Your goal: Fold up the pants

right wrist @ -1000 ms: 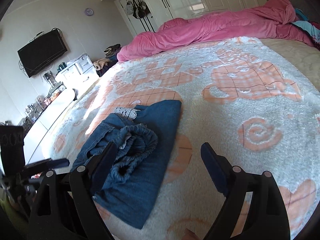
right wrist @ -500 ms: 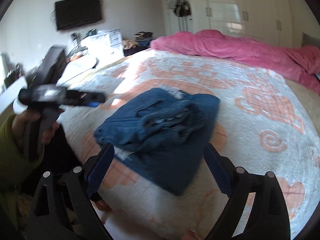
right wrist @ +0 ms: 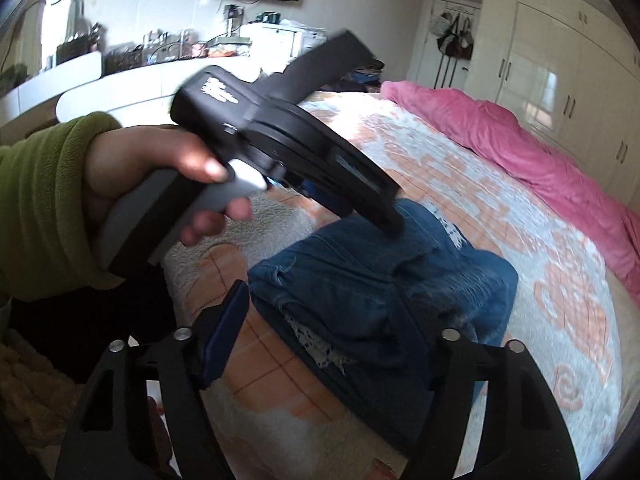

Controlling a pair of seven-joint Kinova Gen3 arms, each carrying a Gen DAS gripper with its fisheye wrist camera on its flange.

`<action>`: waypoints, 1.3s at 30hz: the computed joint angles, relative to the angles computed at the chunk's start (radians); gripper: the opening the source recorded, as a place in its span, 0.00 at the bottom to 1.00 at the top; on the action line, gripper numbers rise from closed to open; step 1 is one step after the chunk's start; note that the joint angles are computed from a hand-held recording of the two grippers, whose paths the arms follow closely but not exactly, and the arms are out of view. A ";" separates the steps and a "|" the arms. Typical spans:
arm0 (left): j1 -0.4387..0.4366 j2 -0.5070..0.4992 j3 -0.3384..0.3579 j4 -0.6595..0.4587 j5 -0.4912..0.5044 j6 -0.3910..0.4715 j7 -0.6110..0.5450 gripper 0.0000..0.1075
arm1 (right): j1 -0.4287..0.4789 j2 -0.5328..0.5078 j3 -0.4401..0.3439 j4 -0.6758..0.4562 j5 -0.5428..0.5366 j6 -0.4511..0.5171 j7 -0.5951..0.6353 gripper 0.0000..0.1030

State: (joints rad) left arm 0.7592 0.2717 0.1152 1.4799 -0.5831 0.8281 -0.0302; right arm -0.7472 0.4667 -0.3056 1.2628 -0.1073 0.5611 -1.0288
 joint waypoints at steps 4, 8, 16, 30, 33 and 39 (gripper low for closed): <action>-0.007 0.032 0.002 -0.041 0.021 0.035 -0.049 0.51 | -0.042 0.052 0.022 -0.075 0.046 0.047 0.012 0.55; -0.005 0.040 -0.007 -0.051 0.038 0.049 -0.058 0.51 | 0.008 0.118 -0.037 -0.159 -0.020 0.174 0.099 0.19; 0.020 0.051 -0.024 -0.059 0.014 0.065 -0.029 0.53 | -0.003 0.088 0.036 -0.091 -0.045 0.178 0.111 0.04; 0.074 0.083 -0.028 -0.123 -0.050 0.166 -0.014 0.58 | 0.057 0.051 -0.013 -0.050 -0.147 0.062 0.071 0.26; 0.073 0.082 -0.028 -0.121 -0.049 0.161 -0.012 0.59 | -0.002 0.100 0.066 -0.125 -0.109 0.170 -0.028 0.26; 0.077 0.082 -0.029 -0.122 -0.051 0.157 -0.009 0.60 | 0.039 0.097 0.021 -0.143 -0.094 0.222 -0.033 0.27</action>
